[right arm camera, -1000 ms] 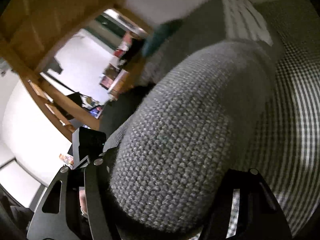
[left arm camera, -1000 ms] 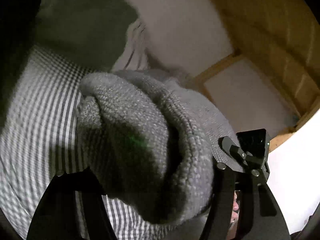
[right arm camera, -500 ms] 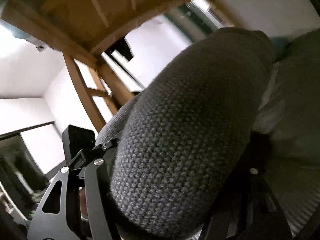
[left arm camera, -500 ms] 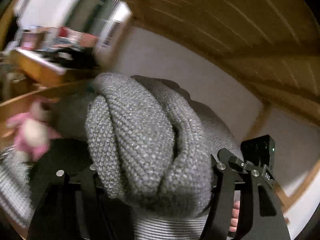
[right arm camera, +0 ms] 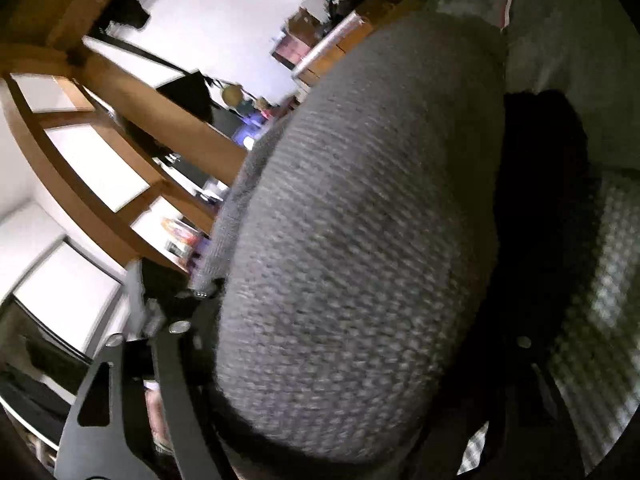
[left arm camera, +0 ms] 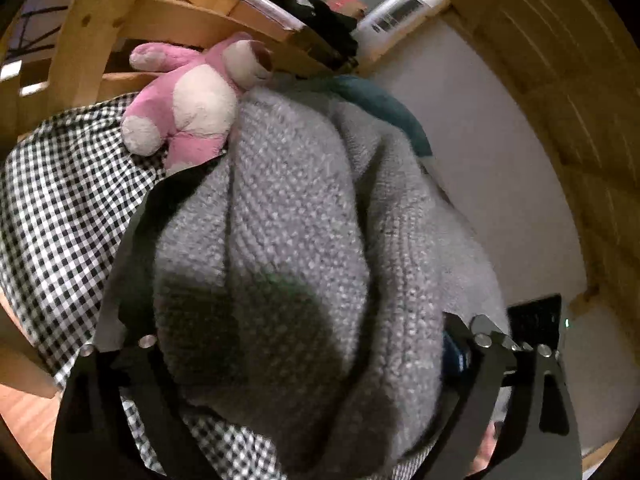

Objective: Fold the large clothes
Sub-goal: 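Lift the folded cardigan with both grippers toward the stack of clothes, then lower the cardigan onto the clothes stack and open both grippers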

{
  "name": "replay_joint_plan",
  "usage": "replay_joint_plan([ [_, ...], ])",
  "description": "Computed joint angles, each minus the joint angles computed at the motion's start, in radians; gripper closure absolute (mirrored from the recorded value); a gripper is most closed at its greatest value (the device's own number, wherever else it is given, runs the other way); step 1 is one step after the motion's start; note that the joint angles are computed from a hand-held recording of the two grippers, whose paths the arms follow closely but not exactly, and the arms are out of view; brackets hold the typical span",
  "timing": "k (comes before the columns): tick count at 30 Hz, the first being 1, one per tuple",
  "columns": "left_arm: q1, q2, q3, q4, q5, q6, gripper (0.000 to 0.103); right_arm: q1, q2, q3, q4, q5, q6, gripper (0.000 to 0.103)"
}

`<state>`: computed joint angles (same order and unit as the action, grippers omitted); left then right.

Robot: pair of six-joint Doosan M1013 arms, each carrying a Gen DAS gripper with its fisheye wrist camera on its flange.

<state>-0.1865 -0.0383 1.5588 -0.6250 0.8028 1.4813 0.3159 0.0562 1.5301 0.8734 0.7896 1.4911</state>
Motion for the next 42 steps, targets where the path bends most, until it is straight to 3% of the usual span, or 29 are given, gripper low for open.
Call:
replay_joint_plan([
  [2, -0.014, -0.067, 0.014, 0.13, 0.017, -0.017, 0.006, 0.003, -0.007, -0.048, -0.169, 0.082, 0.114, 0.018],
  [5, -0.059, -0.126, 0.024, 0.344, -0.05, -0.065, 0.006, 0.026, -0.028, -0.075, -0.404, 0.138, 0.251, 0.018],
  [7, -0.099, -0.161, 0.016, 0.496, -0.107, -0.137, 0.006, 0.037, -0.023, -0.104, -0.47, 0.192, 0.318, 0.015],
  [9, -0.121, -0.15, -0.014, 0.512, -0.142, -0.118, 0.006, 0.028, -0.021, -0.091, -0.431, 0.177, 0.345, 0.006],
  [11, -0.15, -0.092, -0.08, 0.564, -0.099, -0.115, 0.006, 0.039, -0.003, -0.097, -0.416, 0.147, 0.37, 0.003],
  [14, -0.179, 0.099, -0.237, 0.691, 0.148, -0.153, 0.006, 0.025, 0.014, -0.092, -0.271, 0.15, 0.335, 0.003],
  [15, -0.179, 0.134, -0.258, 0.695, 0.197, -0.141, 0.004, 0.025, 0.007, -0.089, -0.271, 0.159, 0.335, 0.003],
  [18, -0.172, 0.137, -0.231, 0.672, 0.142, -0.114, 0.004, 0.026, -0.04, -0.086, -0.348, 0.21, 0.314, 0.003],
  [22, -0.173, 0.133, -0.218, 0.716, 0.133, -0.136, 0.004, 0.116, -0.109, -0.115, -0.788, 0.122, 0.462, 0.003],
  [24, -0.171, 0.13, -0.215, 0.705, 0.135, -0.13, 0.004, 0.177, -0.072, -0.177, -1.006, 0.172, 0.521, 0.003],
  [25, -0.171, 0.128, -0.214, 0.706, 0.136, -0.129, 0.004, 0.196, -0.031, -0.221, -1.041, 0.234, 0.515, 0.003],
  [28, -0.164, 0.126, -0.206, 0.701, 0.132, -0.122, 0.004, 0.207, 0.047, -0.271, -1.036, 0.348, 0.471, 0.003],
  [32, -0.146, 0.121, -0.183, 0.645, 0.119, -0.085, 0.004, 0.162, 0.048, -0.196, -0.904, 0.287, 0.43, 0.004],
  [37, -0.136, 0.119, -0.173, 0.618, 0.092, -0.084, 0.004, 0.149, 0.034, -0.161, -0.872, 0.222, 0.454, 0.003],
  [40, -0.143, 0.108, -0.19, 0.644, 0.132, -0.134, 0.004, 0.169, 0.004, -0.142, -0.928, 0.171, 0.533, 0.003],
  [42, -0.165, 0.082, -0.19, 0.703, 0.166, -0.188, 0.004, 0.198, -0.015, -0.147, -1.02, 0.177, 0.609, 0.003],
])
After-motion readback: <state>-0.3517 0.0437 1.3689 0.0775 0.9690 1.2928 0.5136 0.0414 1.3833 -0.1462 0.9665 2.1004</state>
